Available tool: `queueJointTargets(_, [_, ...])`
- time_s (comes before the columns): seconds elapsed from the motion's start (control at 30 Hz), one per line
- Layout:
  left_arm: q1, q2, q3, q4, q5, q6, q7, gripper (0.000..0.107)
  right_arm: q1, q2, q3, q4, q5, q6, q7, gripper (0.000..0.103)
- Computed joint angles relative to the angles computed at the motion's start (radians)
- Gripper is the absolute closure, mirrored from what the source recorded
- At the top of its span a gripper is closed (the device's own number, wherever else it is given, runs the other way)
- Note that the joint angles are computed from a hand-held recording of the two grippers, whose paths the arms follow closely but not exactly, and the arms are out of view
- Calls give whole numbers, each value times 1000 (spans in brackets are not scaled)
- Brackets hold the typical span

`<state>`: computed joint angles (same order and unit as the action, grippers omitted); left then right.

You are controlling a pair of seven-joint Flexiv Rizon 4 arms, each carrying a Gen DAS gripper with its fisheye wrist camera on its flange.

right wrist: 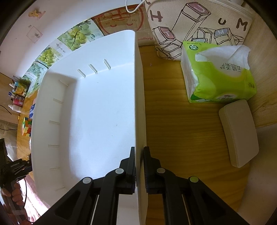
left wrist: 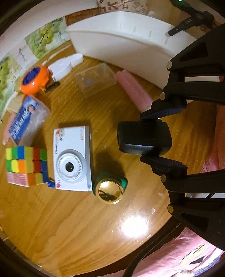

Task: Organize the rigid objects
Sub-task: 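Carry black charger into white bin and open left tool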

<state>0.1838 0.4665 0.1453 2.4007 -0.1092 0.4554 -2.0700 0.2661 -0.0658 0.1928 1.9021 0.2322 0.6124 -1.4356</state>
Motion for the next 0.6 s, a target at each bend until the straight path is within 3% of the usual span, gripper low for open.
queueJointTargets(0.37, [-35, 103, -31, -89, 55, -95, 55, 62, 0, 2, 0, 4, 0, 6, -9, 96])
queueJointTargets(0.6, [-62, 79, -65, -140, 55, -27, 87, 62, -3, 7, -1, 4, 15, 3, -26, 96])
